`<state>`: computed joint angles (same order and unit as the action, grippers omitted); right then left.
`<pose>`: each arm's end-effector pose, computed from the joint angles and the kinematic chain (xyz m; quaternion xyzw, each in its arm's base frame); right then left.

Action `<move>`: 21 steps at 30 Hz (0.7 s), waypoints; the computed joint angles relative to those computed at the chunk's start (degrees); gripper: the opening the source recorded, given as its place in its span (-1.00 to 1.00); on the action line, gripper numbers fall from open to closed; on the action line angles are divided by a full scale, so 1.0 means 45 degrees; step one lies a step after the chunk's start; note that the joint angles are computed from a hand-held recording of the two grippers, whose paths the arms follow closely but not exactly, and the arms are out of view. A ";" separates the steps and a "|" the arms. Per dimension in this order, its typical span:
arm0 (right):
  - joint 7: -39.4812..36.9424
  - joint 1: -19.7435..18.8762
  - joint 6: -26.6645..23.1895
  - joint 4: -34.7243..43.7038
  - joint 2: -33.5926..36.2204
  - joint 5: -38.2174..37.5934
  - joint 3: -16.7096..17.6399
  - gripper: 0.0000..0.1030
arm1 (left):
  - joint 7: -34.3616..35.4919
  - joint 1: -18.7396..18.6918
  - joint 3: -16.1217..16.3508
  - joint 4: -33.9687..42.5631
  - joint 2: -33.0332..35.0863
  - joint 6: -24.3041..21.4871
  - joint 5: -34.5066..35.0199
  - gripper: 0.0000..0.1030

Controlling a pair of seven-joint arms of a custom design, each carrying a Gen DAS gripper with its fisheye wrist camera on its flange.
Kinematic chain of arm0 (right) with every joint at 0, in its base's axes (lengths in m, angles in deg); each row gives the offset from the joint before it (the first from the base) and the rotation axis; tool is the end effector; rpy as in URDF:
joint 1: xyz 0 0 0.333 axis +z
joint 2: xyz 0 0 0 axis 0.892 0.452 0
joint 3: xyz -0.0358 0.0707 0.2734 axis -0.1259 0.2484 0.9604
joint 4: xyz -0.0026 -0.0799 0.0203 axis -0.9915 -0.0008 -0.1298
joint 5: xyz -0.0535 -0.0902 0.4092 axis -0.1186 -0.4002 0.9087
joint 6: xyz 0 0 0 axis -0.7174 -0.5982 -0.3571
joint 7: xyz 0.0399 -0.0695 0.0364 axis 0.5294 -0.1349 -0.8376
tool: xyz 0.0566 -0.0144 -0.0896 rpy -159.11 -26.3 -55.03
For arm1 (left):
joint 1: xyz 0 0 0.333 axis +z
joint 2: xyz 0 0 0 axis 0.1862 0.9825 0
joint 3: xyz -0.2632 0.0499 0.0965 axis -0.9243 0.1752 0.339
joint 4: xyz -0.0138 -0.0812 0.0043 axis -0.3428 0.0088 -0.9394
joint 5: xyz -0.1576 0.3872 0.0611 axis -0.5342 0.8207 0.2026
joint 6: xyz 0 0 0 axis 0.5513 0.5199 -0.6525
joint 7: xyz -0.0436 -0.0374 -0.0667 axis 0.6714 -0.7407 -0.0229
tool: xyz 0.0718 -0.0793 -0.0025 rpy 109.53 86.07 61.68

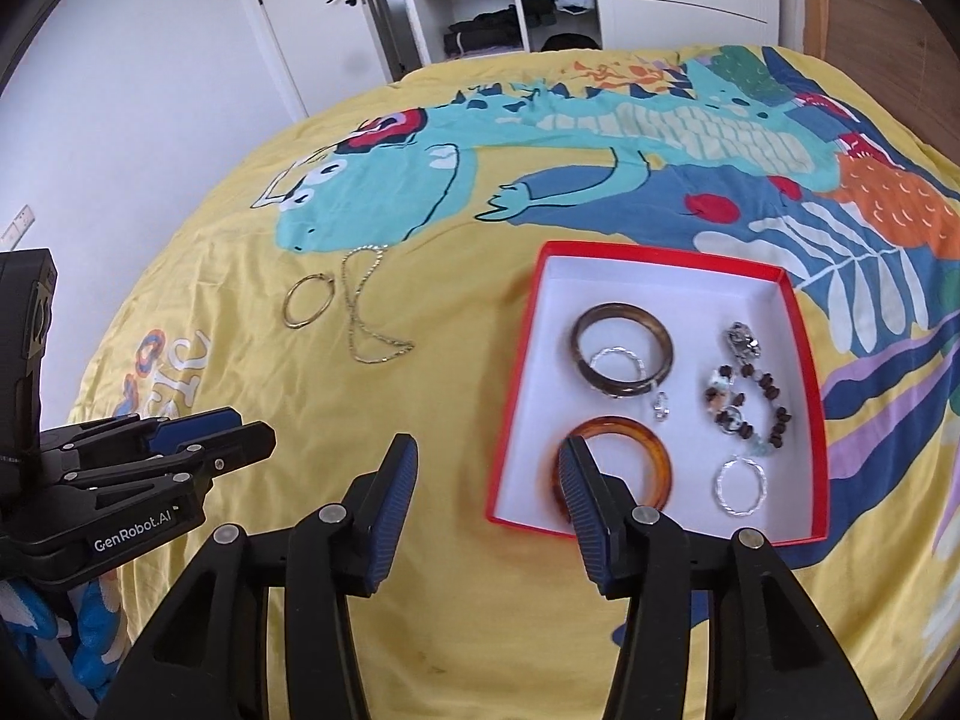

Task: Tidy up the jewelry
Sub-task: 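Withdraw both tools from the box toward the hoop and chain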

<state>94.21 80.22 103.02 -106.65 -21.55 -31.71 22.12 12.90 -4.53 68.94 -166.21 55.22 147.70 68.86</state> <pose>0.4379 0.0851 0.5302 -0.7097 0.6290 -0.1193 0.2942 0.4616 -0.3126 0.5323 -0.6662 0.7050 -0.2123 0.1187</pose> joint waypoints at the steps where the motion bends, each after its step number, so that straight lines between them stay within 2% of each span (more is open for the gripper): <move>1: 0.0000 0.0061 -0.0011 0.0024 0.0015 0.0034 0.0034 -0.05 | -0.0001 0.0018 0.0035 -0.0135 -0.0149 -0.0025 0.0003 -0.43; 9: 0.0121 0.0535 -0.0165 0.0282 0.0188 0.0177 0.0356 -0.05 | 0.0105 0.0269 0.0162 -0.1082 -0.1290 -0.0236 -0.0180 -0.43; 15: 0.0270 0.0795 -0.0379 0.0496 0.0195 0.0143 0.0581 -0.04 | 0.0082 0.0536 0.0251 -0.2124 -0.2441 0.0121 -0.0616 -0.43; 19: 0.0429 0.0880 -0.0489 0.0679 0.0245 0.0034 0.0723 -0.03 | 0.0492 0.0652 0.0379 -0.2272 -0.2703 -0.0510 -0.0914 -0.43; 21: 0.0449 0.0943 -0.0556 0.0779 0.0322 0.0034 0.0724 -0.03 | 0.0462 0.0768 0.0365 -0.2487 -0.2877 -0.0511 -0.0958 -0.43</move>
<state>96.23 84.46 100.52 -103.15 -20.10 -31.56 25.38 14.98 -1.07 70.58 -177.40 42.27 145.40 64.55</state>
